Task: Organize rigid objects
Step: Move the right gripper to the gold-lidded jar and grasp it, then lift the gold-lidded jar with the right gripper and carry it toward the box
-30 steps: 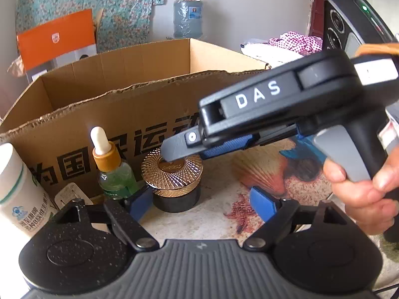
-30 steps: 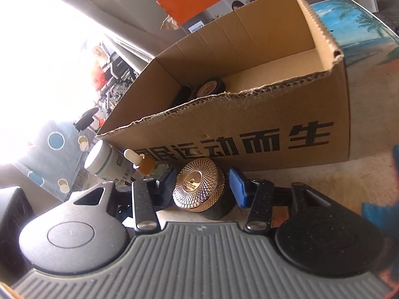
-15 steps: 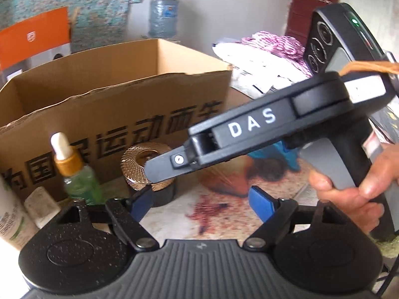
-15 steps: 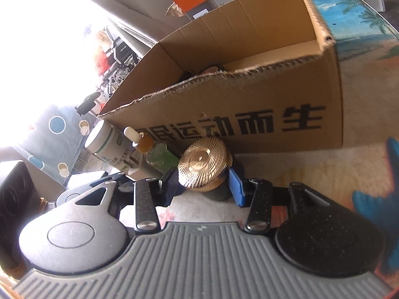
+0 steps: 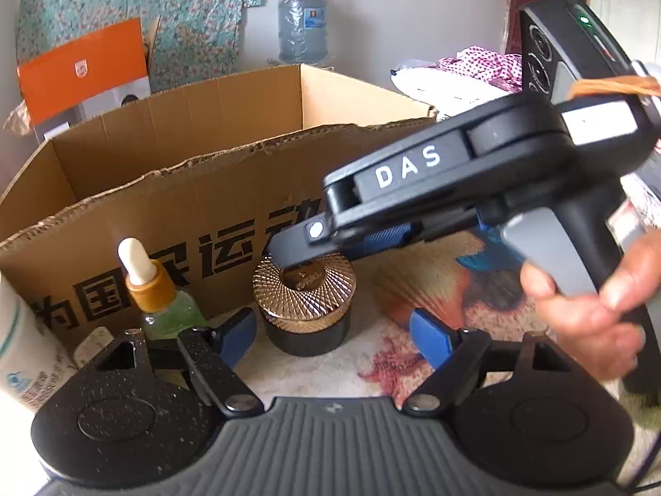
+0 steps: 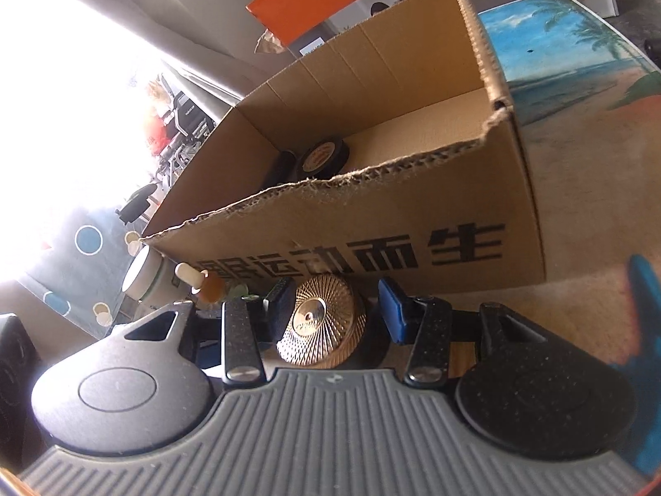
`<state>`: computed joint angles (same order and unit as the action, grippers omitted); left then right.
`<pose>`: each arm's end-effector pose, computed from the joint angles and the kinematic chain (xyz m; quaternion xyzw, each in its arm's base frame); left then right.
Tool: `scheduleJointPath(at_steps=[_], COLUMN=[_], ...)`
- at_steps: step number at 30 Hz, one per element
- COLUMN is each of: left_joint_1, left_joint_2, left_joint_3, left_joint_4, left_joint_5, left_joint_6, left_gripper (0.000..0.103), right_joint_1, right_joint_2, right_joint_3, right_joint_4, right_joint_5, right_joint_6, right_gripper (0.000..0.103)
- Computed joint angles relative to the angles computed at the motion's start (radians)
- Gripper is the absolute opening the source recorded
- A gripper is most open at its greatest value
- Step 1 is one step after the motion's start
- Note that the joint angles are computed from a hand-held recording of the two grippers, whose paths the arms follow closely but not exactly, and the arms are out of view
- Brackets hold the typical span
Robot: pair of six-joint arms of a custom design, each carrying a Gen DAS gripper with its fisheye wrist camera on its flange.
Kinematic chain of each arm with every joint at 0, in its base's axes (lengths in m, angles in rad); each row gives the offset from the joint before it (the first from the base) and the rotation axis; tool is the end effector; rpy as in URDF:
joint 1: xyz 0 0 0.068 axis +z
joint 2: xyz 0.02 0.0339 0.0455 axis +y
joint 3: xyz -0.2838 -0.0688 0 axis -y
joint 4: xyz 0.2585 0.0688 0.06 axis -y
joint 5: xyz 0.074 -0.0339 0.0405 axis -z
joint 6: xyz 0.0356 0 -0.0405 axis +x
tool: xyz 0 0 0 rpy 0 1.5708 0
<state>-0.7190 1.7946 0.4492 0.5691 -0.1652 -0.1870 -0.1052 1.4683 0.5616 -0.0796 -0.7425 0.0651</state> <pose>0.2124 -0.1781 0.0752 0.2108 0.8951 -0.1003 0.3800 0.2540 -0.0026 0.1456 -0.0282 0.8980 0.3419 0.2754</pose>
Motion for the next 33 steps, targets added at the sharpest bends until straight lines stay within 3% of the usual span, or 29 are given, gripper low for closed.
scheduleJointPath(at_steps=[17,23,29,33], left_joint_1=[-0.027,-0.072,-0.087,-0.079], left_joint_2=[-0.041,-0.054,-0.013,0.028], left_joint_3=[-0.032,-0.038,0.015,0.045], left_joint_4=[-0.002,-0.021,-0.058,-0.065], left_joint_5=[0.083,0.071,-0.009,-0.009], left_joint_6=[0.009,0.004,0.035,0.054], left_gripper=[0.081,0.081,0.080,0.074], right_joint_1=[-0.058,-0.115,-0.138,-0.167], right_joint_2=[-0.086,-0.150,-0.199,-0.178], right_joint_3=[-0.038,-0.083,-0.121,-0.124], right_joint_4=[-0.106,-0.147,-0.148,-0.157], right_joint_5=[-0.017,-0.041,-0.040,-0.055], right_joint_6=[-0.035,-0.058,-0.063,-0.076], right_gripper=[0.048,0.049,0.050,0.050])
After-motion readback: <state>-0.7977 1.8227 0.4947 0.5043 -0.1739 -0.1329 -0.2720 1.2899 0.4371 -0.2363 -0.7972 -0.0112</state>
